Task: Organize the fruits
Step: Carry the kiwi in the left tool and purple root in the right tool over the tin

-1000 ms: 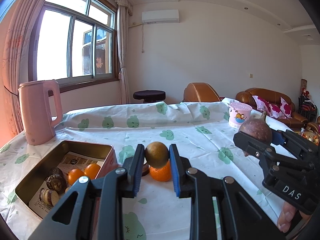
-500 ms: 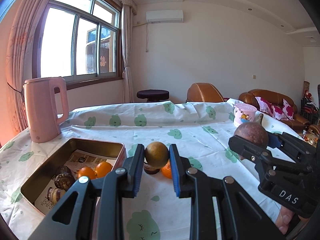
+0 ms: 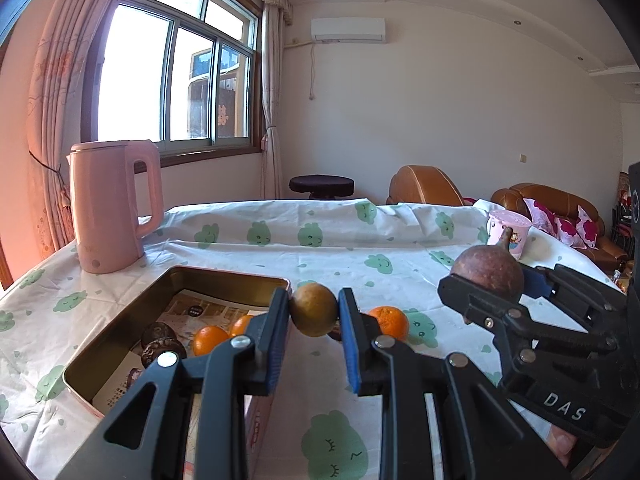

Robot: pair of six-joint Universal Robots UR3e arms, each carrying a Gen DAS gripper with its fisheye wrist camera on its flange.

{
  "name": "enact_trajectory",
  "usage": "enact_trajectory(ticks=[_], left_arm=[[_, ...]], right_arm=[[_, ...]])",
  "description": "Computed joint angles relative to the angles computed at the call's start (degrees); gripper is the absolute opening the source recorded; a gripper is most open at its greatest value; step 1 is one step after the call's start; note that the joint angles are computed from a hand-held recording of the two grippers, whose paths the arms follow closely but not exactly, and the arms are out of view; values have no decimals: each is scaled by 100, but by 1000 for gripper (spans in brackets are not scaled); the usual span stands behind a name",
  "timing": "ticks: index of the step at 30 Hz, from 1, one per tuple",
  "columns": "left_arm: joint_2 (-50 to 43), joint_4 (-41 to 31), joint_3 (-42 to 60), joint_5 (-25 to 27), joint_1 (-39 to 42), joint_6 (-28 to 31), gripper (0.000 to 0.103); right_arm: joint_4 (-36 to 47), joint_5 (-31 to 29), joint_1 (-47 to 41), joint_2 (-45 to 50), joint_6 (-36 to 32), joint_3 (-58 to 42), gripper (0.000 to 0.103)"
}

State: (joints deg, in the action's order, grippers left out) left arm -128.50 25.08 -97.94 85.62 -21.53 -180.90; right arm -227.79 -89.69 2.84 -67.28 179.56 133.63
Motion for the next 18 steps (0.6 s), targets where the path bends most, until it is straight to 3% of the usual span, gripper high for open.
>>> enact_trajectory(ticks=[18], left_arm=[[352, 50, -613, -315, 704, -92, 27]], right_arm=[[1009, -167, 718, 468, -127, -1362, 51]])
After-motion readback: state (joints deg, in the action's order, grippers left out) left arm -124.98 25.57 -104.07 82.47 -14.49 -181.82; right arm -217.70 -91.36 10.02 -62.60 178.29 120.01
